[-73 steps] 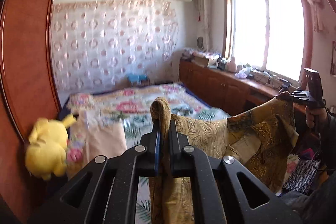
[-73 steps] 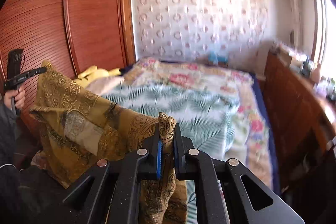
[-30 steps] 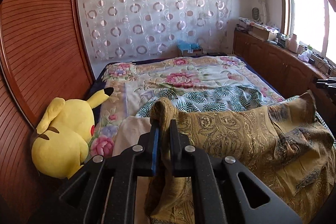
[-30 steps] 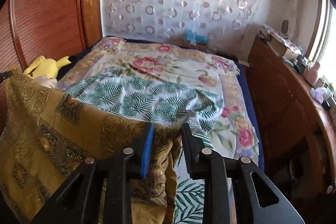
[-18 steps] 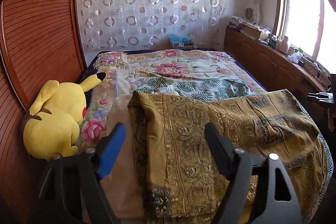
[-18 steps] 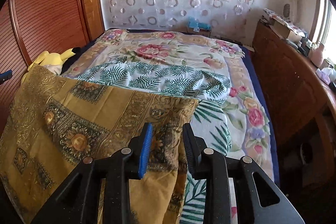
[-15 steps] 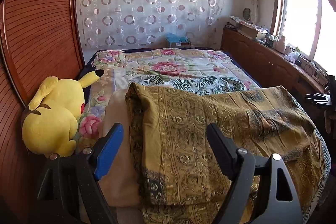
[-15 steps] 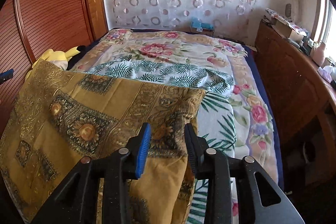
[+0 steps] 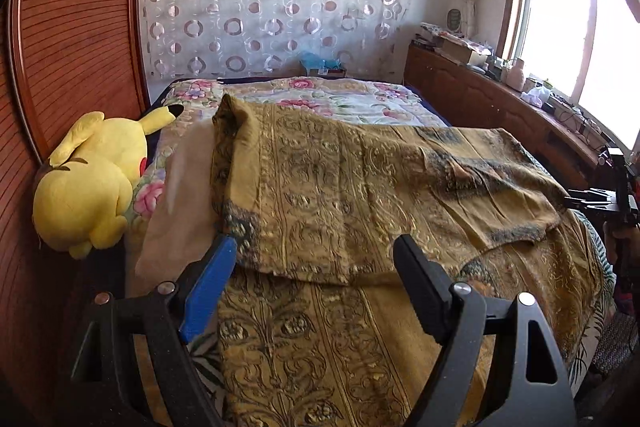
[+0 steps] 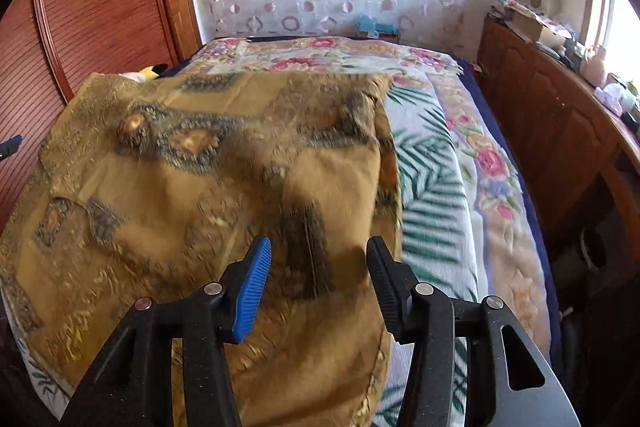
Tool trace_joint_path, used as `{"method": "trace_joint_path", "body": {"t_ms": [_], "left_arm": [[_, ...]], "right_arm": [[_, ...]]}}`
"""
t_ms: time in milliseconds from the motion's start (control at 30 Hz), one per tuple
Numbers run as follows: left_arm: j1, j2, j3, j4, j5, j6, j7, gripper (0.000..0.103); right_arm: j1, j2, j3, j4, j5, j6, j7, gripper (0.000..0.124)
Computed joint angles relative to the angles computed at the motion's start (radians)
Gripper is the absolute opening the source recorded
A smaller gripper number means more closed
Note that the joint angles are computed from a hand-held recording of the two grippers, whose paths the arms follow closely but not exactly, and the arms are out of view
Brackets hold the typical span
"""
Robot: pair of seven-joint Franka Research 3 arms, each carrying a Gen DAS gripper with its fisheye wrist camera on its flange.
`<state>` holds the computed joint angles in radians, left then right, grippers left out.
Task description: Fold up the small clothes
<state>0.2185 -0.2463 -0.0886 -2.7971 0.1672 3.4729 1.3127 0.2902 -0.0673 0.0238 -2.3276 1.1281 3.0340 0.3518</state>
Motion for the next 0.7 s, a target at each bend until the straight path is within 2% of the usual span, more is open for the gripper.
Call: {"method": "trace_joint_path", "body": {"t_ms": [33, 133, 233, 367, 433, 467, 533, 633, 700], "left_arm": [[0.003, -0.001, -0.01, -0.008, -0.006, 0.0, 0.004, 0.082], [0.061, 0.003, -0.097, -0.019, -0.078, 0.007, 0.069, 0.082], [0.023, 0.013, -0.05, -0.024, -0.059, 0.009, 0.065, 0.082], [0.042, 0.023, -0.072, -0.029, -0.104, 0.012, 0.091, 0.082], [0.023, 0.029, -0.039, -0.027, -0.085, 0.008, 0.085, 0.081], [0.02, 0.031, -0.031, -0.025, -0.078, 0.005, 0.086, 0.079], [0.067, 0.034, -0.089, -0.018, -0.133, -0.006, 0.134, 0.064], [0.13, 0.042, -0.167, 0.005, -0.217, -0.032, 0.2, 0.055], [0.212, 0.056, -0.269, 0.032, -0.305, -0.046, 0.274, 0.053]], "right_arm": [[-0.001, -0.002, 0.0, -0.007, 0.001, 0.009, 0.002, 0.052], [-0.007, -0.008, -0.004, -0.012, -0.028, 0.003, 0.041, 0.052], [-0.006, -0.002, -0.005, -0.002, -0.038, -0.008, 0.058, 0.052], [-0.001, 0.029, 0.004, 0.023, -0.001, -0.001, 0.02, 0.052], [-0.005, 0.052, 0.015, 0.026, -0.043, 0.02, 0.047, 0.052], [-0.006, 0.052, 0.02, 0.028, -0.016, 0.021, 0.025, 0.052], [-0.015, 0.053, 0.02, 0.031, -0.022, 0.01, 0.038, 0.052], [-0.02, 0.054, 0.022, 0.033, 0.024, 0.002, -0.004, 0.052], [-0.023, 0.049, 0.024, 0.028, 0.016, 0.004, 0.001, 0.052]]}}
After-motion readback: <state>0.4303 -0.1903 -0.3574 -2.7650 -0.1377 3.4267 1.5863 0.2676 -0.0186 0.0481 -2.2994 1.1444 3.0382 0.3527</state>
